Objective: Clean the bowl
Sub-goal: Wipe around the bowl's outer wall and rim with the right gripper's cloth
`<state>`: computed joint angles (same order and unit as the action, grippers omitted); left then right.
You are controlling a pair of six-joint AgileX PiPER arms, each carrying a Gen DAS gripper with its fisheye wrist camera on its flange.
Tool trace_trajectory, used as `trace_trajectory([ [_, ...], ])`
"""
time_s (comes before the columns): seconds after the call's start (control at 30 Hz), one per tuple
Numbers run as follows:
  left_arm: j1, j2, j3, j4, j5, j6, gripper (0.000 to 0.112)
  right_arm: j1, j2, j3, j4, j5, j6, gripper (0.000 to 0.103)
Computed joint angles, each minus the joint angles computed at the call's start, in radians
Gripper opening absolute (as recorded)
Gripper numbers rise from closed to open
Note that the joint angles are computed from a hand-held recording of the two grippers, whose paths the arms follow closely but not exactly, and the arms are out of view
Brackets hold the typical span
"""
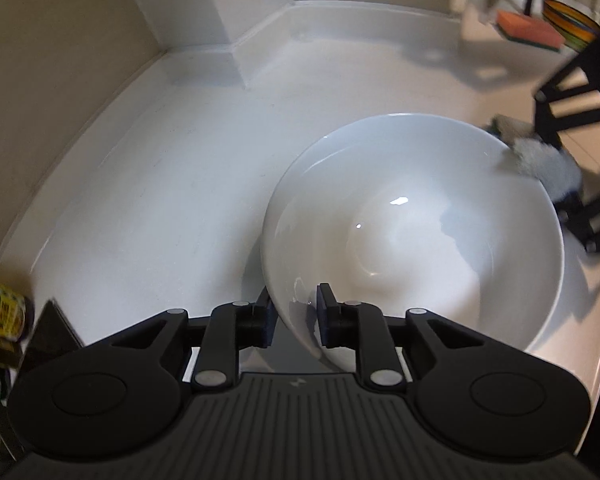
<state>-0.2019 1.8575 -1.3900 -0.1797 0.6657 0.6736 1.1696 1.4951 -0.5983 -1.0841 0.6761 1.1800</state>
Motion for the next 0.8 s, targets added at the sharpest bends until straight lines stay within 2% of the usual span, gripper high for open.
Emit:
trace_trajectory([
  [0.13,-0.028,-0.016,0.016,0.076,-0.009,-0.142,0.023,0.048,0.053,-0.052,0.03,0.068,0.04,0.02],
  [0.3,-0.084,-0.01,0.001,0.244,0.015,-0.384,0.024,0.072,0.055,-0.057,0.035,0.085,0.077,0.021],
  [0.53,-0.192,0.015,-0.017,0.534,0.062,-0.917,0.03,-0.069,-0.004,-0.014,0.055,-0.087,-0.101,0.02],
  [0.8,-0.231,0.056,-0.087,0.617,0.158,-1.128,0.033,-0.232,-0.081,0.051,0.135,-0.293,-0.419,0.02],
])
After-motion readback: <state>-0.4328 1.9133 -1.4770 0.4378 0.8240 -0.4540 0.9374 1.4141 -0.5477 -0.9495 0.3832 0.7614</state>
